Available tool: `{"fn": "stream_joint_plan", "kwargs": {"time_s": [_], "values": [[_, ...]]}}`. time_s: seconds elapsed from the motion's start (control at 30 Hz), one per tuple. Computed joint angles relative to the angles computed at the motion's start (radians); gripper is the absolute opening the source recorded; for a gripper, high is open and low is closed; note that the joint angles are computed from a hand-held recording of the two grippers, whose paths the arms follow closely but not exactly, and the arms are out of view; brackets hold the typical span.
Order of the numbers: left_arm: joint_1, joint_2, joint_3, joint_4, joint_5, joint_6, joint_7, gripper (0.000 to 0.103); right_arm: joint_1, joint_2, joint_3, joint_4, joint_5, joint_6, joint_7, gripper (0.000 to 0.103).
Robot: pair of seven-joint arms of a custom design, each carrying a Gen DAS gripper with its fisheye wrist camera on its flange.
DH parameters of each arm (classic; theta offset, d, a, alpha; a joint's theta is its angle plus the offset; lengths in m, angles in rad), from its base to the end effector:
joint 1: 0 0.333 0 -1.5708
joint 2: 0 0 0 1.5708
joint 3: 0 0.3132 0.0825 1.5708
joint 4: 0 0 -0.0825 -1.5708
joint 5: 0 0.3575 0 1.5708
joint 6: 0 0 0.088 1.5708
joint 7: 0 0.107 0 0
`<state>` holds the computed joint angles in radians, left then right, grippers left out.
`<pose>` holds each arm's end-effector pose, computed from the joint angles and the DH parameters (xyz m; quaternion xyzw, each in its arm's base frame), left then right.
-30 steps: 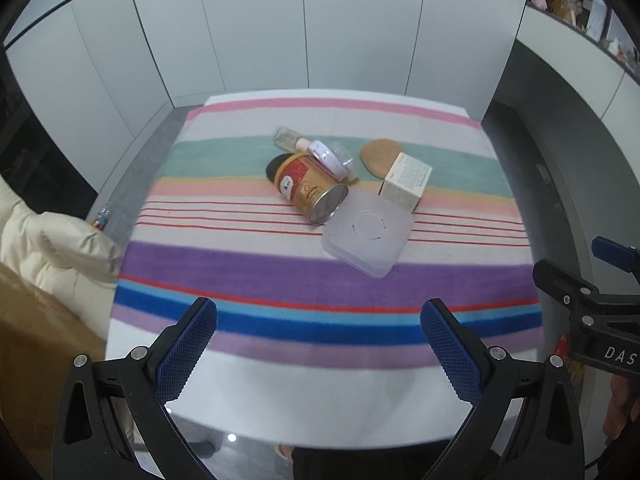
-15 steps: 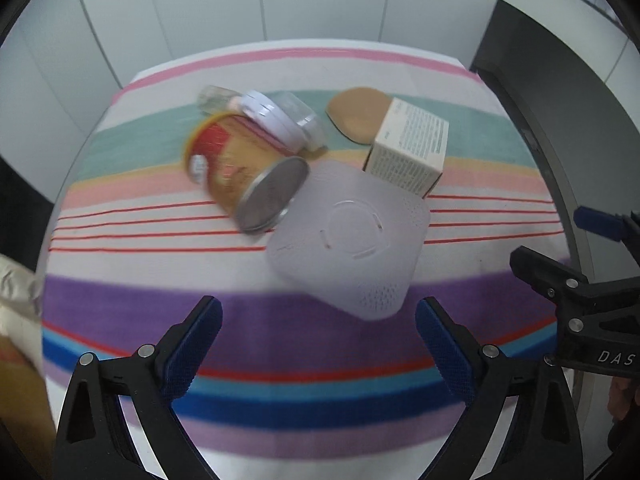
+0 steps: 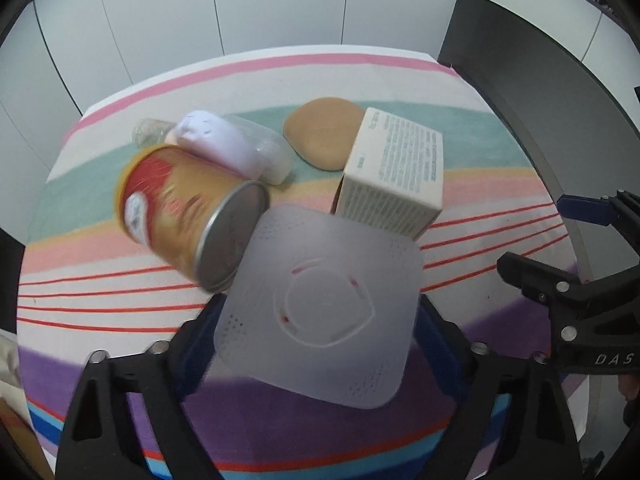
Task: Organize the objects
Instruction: 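Grasp the clear plastic container with the left tool while the right tool grasps the small box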
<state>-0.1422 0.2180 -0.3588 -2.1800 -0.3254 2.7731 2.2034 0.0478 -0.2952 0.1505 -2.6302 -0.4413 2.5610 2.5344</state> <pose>0.5095 -0.2564 0.3514 -0.3534 0.9087 -0.2144 0.0589 0.4027 0.0869 0.3816 -0.5333 0.8239 -0.1789 0.0694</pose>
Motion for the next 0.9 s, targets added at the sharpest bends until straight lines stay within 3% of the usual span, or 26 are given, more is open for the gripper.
{"fn": "stream_joint_plan", "kwargs": {"time_s": [0.13, 0.3, 0.47, 0.57, 0.7, 0.8, 0.9], "values": [[-0.007, -0.029, 0.021, -0.038, 0.012, 0.011, -0.056, 0.086, 0.009, 0.024, 0.003, 0.023, -0.011, 0.026, -0.013, 0.098], [-0.049, -0.054, 0.107, -0.065, 0.174, 0.009, -0.356, 0.086, 0.017, 0.107, -0.01, 0.075, -0.046, 0.111, -0.02, 0.098], [-0.071, -0.045, 0.157, -0.062, 0.382, 0.037, -0.628, 0.086, 0.04, 0.206, -0.043, 0.163, -0.084, 0.18, -0.068, 0.098], [-0.016, -0.066, 0.137, -0.065, 0.348, 0.014, -0.599, 0.086, 0.065, 0.257, -0.074, 0.206, -0.062, 0.21, -0.124, 0.09], [0.001, -0.06, 0.123, -0.029, 0.319, -0.035, -0.599, 0.086, 0.098, 0.294, -0.106, 0.234, 0.044, 0.245, -0.236, 0.057], [0.018, -0.067, 0.105, -0.023, 0.259, -0.054, -0.541, 0.084, 0.119, 0.293, -0.116, 0.234, 0.11, 0.252, -0.278, 0.054], [0.019, -0.087, 0.104, -0.031, 0.218, -0.064, -0.505, 0.084, 0.129, 0.269, -0.111, 0.226, 0.045, 0.234, -0.199, 0.054]]}}
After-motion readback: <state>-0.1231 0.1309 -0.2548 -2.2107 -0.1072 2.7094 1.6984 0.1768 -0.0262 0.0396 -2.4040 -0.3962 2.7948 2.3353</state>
